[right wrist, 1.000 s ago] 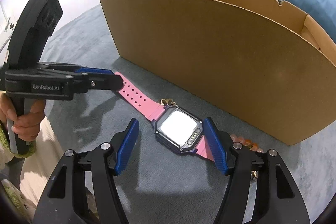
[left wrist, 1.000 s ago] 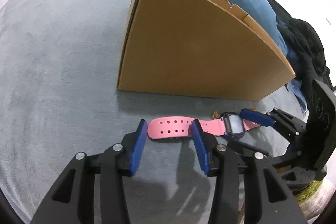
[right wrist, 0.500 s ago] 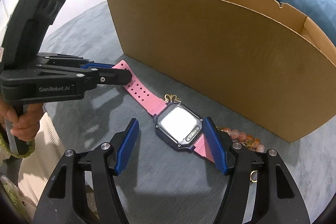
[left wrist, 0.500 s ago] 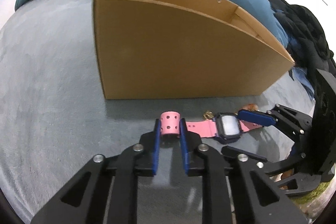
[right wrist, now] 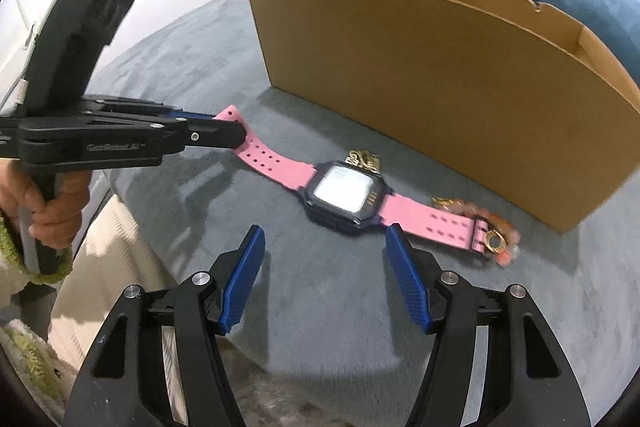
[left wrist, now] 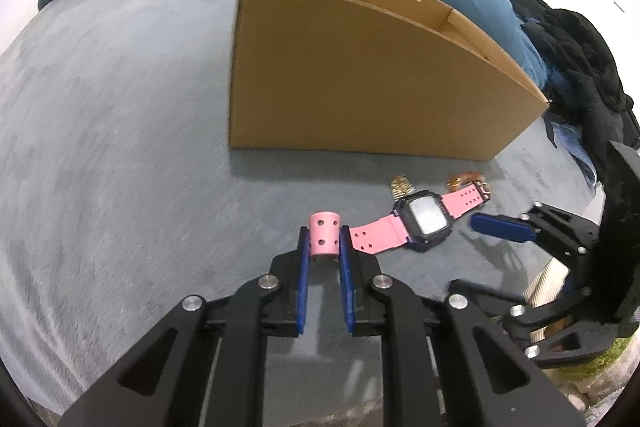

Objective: Organize jewelry
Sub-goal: 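Hold the strap with the left gripper while the right gripper grasps the watch buckle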

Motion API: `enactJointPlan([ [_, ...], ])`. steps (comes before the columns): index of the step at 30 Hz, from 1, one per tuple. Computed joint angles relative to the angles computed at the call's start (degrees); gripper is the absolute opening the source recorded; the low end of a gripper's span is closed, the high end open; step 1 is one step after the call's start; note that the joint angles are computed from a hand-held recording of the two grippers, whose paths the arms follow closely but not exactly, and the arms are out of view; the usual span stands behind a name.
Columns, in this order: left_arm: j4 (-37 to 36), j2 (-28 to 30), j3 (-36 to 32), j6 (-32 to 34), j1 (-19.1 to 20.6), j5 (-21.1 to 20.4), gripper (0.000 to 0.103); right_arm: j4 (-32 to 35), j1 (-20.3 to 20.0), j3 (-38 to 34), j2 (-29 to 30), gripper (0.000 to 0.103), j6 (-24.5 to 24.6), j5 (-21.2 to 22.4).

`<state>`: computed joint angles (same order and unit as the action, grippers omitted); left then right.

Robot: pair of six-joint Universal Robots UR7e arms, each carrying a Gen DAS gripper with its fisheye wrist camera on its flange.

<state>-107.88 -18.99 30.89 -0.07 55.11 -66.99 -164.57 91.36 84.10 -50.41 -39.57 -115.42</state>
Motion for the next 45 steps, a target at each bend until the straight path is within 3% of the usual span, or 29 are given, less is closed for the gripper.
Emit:
enactJointPlan([
  [5,0.3,0.1,-0.3,-0.2,0.4,0.6,0.012,-0.9,-0.9,1.7,-2.8,0.06,5.6,0.6],
  [11,0.8,0.7,-1.0,0.1,0.5,1.8,0.013,0.7,-3.4,0.9,-4.7,0.053,16.3,3.4],
  [16,1.2,1.0,-1.5,0.1,0.5,1.9,0.013,0.0,-4.4,0.7,-5.3,0.047,20.4,3.8],
  [20,1.6,1.4,-2.0,0.1,0.4,2.2,0.013,-2.1,-3.9,0.8,-4.8,0.041,19.1,1.7],
  [27,2.0,1.9,-2.9,-0.2,0.4,2.4,0.013,-7.6,-1.8,-2.1,0.1,0.031,11.5,-10.5],
  [33,1.9,1.9,-2.7,-0.1,0.3,2.6,0.013,-12.5,-1.5,-2.2,0.7,0.03,9.3,-15.9],
  [39,2.0,2.0,-3.0,-0.1,0.3,2.6,0.013,-12.0,-0.9,-0.7,-0.6,0.03,9.0,-12.4],
  [45,2.2,2.1,-3.3,-0.3,0.3,2.5,0.014,1.0,-2.8,1.5,-5.2,0.03,18.6,0.3],
])
